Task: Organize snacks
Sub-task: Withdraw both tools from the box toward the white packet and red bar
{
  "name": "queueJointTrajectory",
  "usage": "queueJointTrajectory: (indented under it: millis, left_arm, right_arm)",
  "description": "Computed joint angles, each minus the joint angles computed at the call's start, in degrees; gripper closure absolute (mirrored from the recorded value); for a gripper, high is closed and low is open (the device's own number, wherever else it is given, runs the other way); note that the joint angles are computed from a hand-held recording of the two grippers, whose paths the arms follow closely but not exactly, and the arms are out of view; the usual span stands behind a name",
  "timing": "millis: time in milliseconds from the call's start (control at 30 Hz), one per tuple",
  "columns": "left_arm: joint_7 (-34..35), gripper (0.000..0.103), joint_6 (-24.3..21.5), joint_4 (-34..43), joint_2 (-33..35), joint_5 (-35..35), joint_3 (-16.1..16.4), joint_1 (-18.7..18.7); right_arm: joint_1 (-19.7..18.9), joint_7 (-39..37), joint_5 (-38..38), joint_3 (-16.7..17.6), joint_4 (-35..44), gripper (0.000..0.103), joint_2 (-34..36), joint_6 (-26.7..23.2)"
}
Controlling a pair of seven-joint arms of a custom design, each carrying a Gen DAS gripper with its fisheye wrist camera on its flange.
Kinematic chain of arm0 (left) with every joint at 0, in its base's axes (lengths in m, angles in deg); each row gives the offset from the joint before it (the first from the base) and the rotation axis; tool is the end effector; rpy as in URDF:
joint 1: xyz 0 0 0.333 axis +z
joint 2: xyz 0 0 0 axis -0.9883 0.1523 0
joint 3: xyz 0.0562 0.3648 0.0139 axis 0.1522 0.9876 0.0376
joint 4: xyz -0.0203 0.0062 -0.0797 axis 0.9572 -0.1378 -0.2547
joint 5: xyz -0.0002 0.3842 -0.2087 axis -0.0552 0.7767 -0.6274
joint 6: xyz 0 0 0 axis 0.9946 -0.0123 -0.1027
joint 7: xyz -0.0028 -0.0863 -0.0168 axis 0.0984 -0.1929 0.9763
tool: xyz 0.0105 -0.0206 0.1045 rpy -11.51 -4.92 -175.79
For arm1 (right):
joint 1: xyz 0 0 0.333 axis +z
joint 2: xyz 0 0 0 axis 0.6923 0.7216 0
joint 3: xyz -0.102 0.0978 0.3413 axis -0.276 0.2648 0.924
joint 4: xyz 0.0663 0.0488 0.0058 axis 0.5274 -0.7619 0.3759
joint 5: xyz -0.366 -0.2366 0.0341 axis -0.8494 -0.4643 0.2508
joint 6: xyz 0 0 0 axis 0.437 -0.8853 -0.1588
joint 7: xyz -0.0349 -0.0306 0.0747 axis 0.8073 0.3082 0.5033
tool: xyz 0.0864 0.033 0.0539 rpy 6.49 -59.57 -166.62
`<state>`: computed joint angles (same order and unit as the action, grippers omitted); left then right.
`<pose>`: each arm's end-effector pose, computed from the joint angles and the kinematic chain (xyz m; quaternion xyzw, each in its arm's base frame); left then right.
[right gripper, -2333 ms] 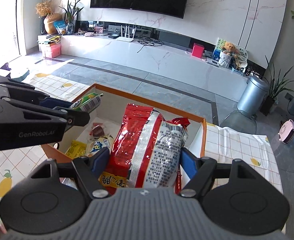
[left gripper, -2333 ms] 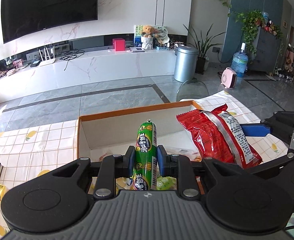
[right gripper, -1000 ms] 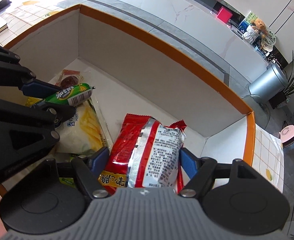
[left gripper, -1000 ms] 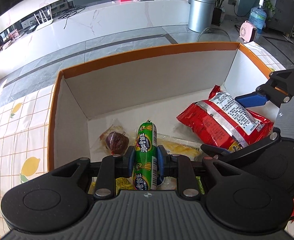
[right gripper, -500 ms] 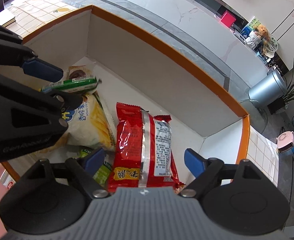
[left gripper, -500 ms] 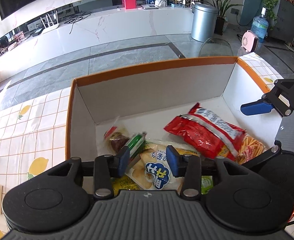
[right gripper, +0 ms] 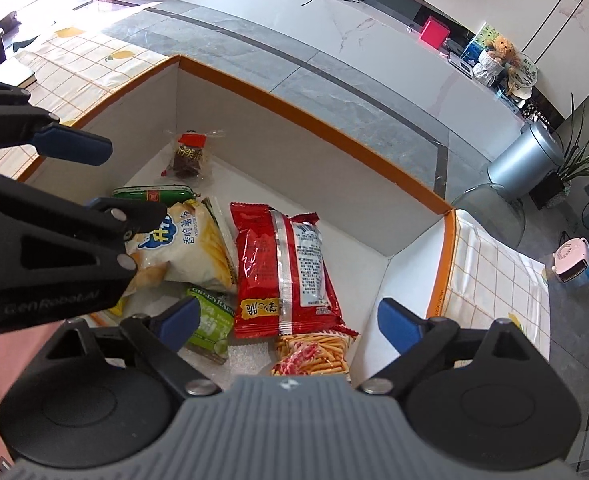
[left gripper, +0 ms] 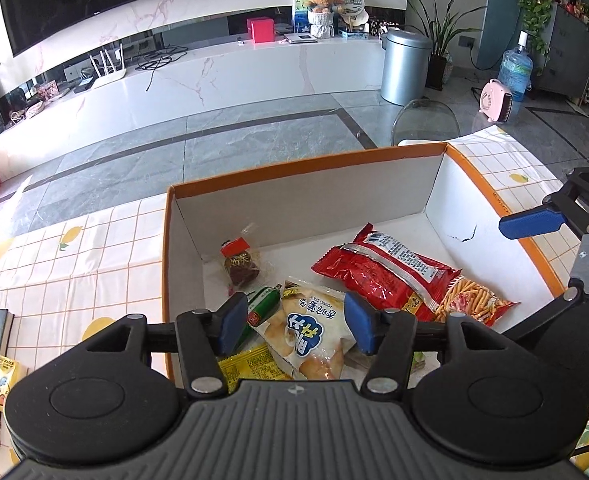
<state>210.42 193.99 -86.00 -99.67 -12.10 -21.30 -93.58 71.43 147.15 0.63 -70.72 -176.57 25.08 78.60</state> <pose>0.5321 -0.1723 0.5564 -0.4215 0.8403 -0.2938 0.1728 0.5340 0.3637 0.5593 -0.7266 0.6315 -0.2515 0.1004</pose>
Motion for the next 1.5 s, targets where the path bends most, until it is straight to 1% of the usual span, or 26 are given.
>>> queueJointTrajectory:
  millis: [167, 367, 567, 700, 867, 900, 1033, 1167, 1267, 1400, 1500]
  left_arm:
    - [2.4, 0.036, 0.8, -2.4, -3.4, -3.2, 1.3, -1.4]
    - [7.2, 0.035, 2.0, -6.6, -8.8, -8.8, 3.9, -4.9]
    - [11.8, 0.035, 3.9, -11.5, -14.3, -11.9, 6.3, -8.5]
    - [16.6, 0.034, 6.1, -14.9, -17.9, -14.7, 8.7, -12.6]
    - [19.8, 0.031, 6.4, -18.3, -21.8, -18.0, 11.5, -16.4]
    - [20.3, 0.030, 6.5, -19.0, -22.5, -18.6, 11.9, -16.9]
    - [21.6, 0.029, 8.1, -22.0, -24.9, -19.5, 12.6, -18.2]
    - [21.4, 0.028, 7.4, -24.2, -26.1, -19.1, 13.3, -18.8]
    - [21.8, 0.027, 6.5, -25.3, -26.1, -18.7, 13.7, -19.0]
    - [24.3, 0.027, 6.1, -26.4, -25.3, -18.7, 14.3, -19.7]
    - [25.8, 0.027, 5.4, -26.4, -24.1, -19.7, 14.8, -20.0]
  right_arm:
    - [0.3, 3.9, -1.6, 0.7, -2.3, 0.011, -3.1, 0.7]
    - [-0.3, 12.6, -2.7, 2.6, -7.1, 0.011, -8.1, 3.9]
    - [-0.9, 22.1, -9.5, 6.2, -13.3, 0.011, -13.7, 5.0]
    - [-1.2, 27.7, -13.2, 8.9, -17.0, 0.011, -17.5, 4.9]
    - [-1.0, 34.4, -16.3, 12.3, -21.0, 0.011, -21.1, 4.0]
    - [-0.8, 35.5, -16.3, 12.7, -21.6, 0.011, -21.6, 3.7]
    - [-0.1, 39.1, -15.4, 14.0, -24.4, 0.011, -23.6, 3.5]
    - [0.7, 40.4, -13.5, 14.6, -26.6, 0.011, -24.4, 3.3]
    - [1.4, 41.0, -11.9, 14.8, -28.5, 0.011, -25.0, 2.8]
    - [1.8, 41.2, -10.1, 14.9, -29.5, 0.011, -24.6, 0.3]
    - [2.1, 41.8, -8.4, 13.9, -30.7, 0.011, -24.8, 1.0]
